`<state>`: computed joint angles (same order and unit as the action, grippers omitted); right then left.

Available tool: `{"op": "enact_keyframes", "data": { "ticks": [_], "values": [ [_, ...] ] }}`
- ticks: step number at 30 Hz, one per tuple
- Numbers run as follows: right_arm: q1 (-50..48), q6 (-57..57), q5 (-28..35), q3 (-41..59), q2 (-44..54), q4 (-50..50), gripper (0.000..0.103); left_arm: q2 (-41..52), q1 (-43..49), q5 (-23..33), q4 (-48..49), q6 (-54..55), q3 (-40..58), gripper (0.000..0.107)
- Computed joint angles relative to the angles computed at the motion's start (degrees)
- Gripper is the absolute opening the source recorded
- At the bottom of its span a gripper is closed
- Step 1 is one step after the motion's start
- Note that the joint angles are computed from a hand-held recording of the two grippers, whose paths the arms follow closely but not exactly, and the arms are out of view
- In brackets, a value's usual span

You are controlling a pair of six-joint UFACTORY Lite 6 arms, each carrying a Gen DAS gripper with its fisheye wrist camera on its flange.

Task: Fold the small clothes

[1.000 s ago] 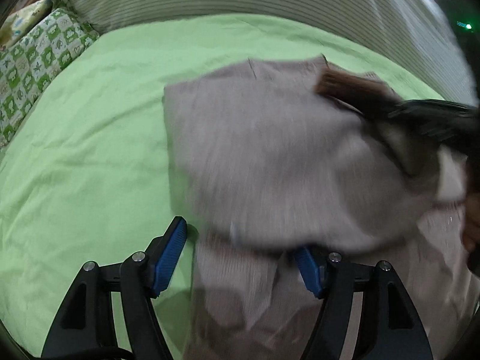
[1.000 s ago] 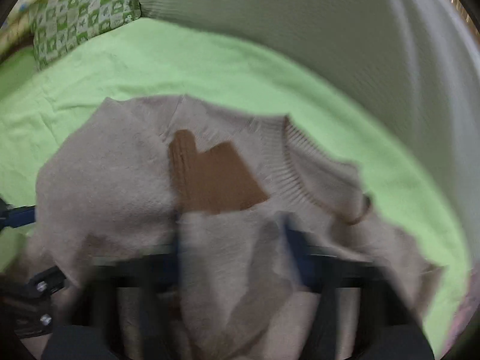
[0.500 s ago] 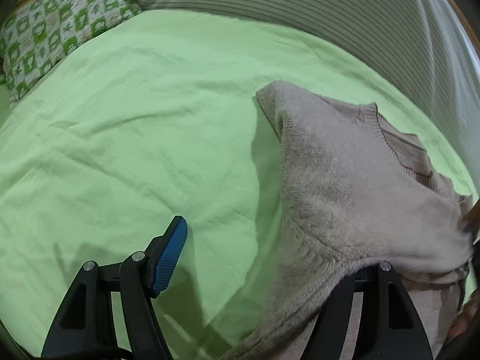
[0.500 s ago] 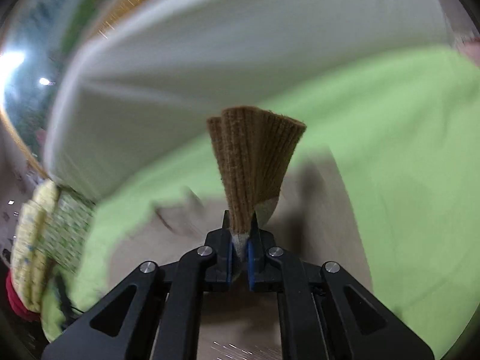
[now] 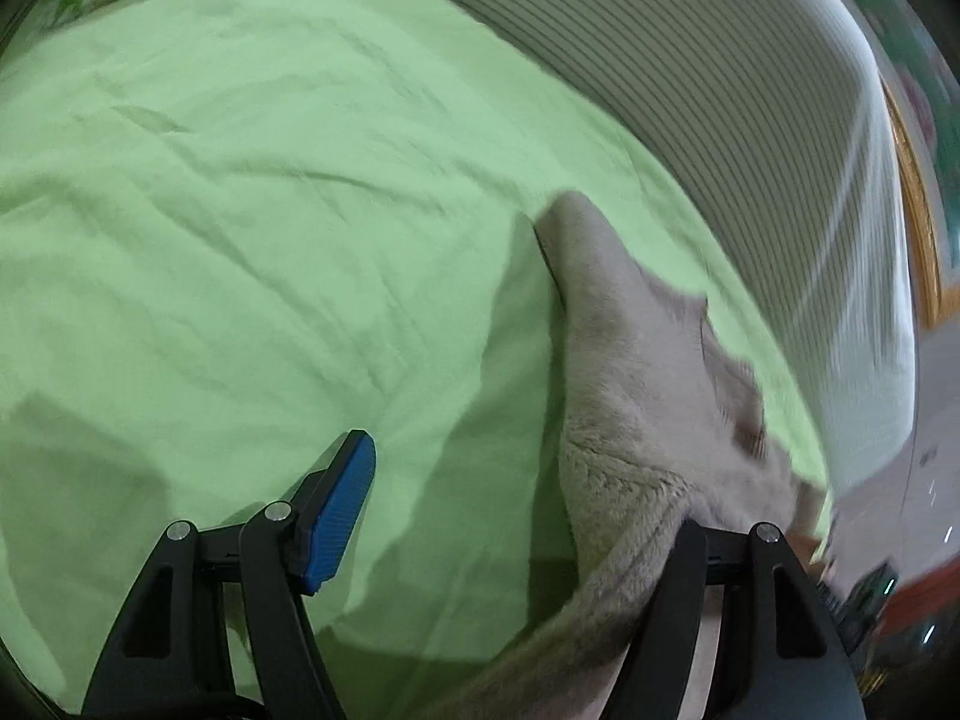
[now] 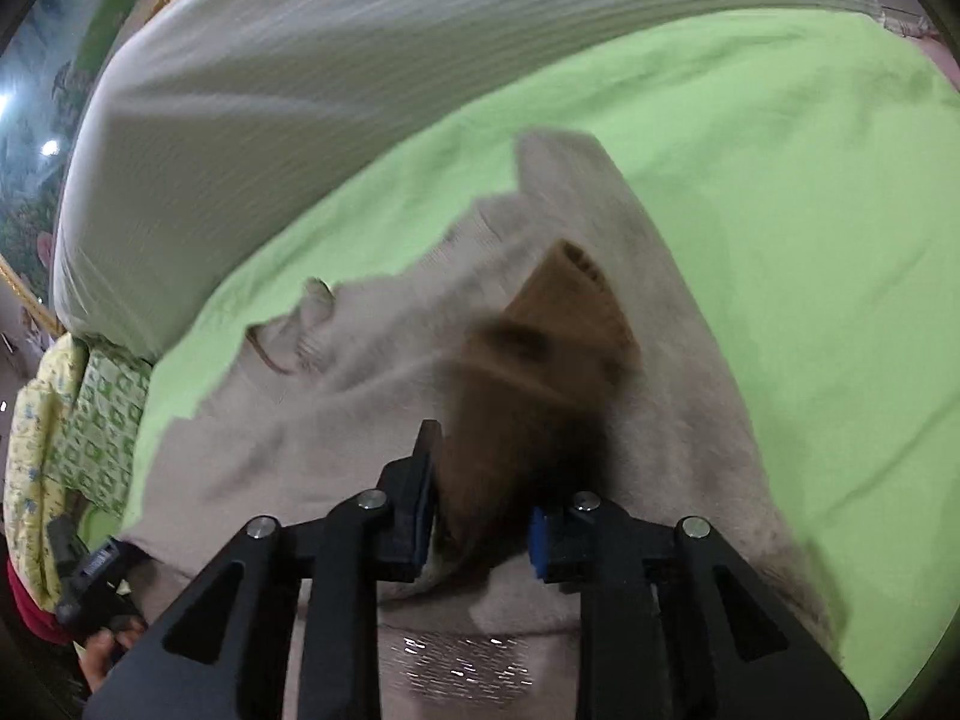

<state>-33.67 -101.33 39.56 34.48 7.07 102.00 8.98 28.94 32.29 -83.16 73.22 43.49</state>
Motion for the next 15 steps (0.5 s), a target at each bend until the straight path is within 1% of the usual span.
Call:
{"op": "enact_keyframes", "data": {
  "ticks": [2, 3, 4, 6, 7, 9, 10, 11, 13, 14, 15],
  "values": [
    [-1.36, 3.25, -0.48, -1.08, -2.83, -3.02, 0.027, -3.64, 0.44, 0.02, 6.82, -2.54, -1.83, 0.068],
    [-1.93, 4.64, -1.12, -1.65, -4.51, -4.25, 0.03, -5.22, 1.43, 0.93, 10.71, -4.59, -2.56, 0.068],
    [-3.25, 6.85, -1.43, -2.07, -6.26, -6.72, 0.031, -6.43, 3.13, 2.88, 13.85, -5.98, -2.91, 0.068],
    [-5.02, 7.67, -1.51, -4.15, -10.21, -7.06, 0.039, -9.11, 7.72, 8.38, 18.57, -6.91, -3.61, 0.068],
    [-7.15, 7.38, -1.24, -5.52, -13.37, -7.83, 0.041, -11.03, 10.25, 10.68, 20.31, -6.85, -4.34, 0.068],
    [-7.62, 6.31, -5.17, -8.28, -20.29, -6.71, 0.049, -14.86, 12.38, 13.46, 21.94, -7.66, -4.82, 0.069],
    [-8.08, 5.17, -6.02, -9.4, -22.82, -5.8, 0.051, -17.26, 12.78, 15.21, 22.18, -8.41, -4.73, 0.069],
    [-9.09, 4.93, -5.66, -9.95, -24.91, -5.94, 0.052, -18.19, 12.38, 16.5, 21.77, -8.99, -4.04, 0.07],
    [-9.99, 6.52, -1.47, -8.82, -24.97, -9.29, 0.052, -18.54, 8.19, 17.16, 20.15, -11.32, -1.9, 0.072],
    [-9.13, 7.75, -0.71, -8.02, -24.28, -10.83, 0.052, -18.19, 6.63, 17.21, 19.63, -11.86, -0.9, 0.072],
    [-7.33, 8.31, -0.2, -7.47, -23.74, -11.83, 0.052, -17.6, 2.79, 15.66, 18.48, -12.86, 0.23, 0.072]
  ]
}}
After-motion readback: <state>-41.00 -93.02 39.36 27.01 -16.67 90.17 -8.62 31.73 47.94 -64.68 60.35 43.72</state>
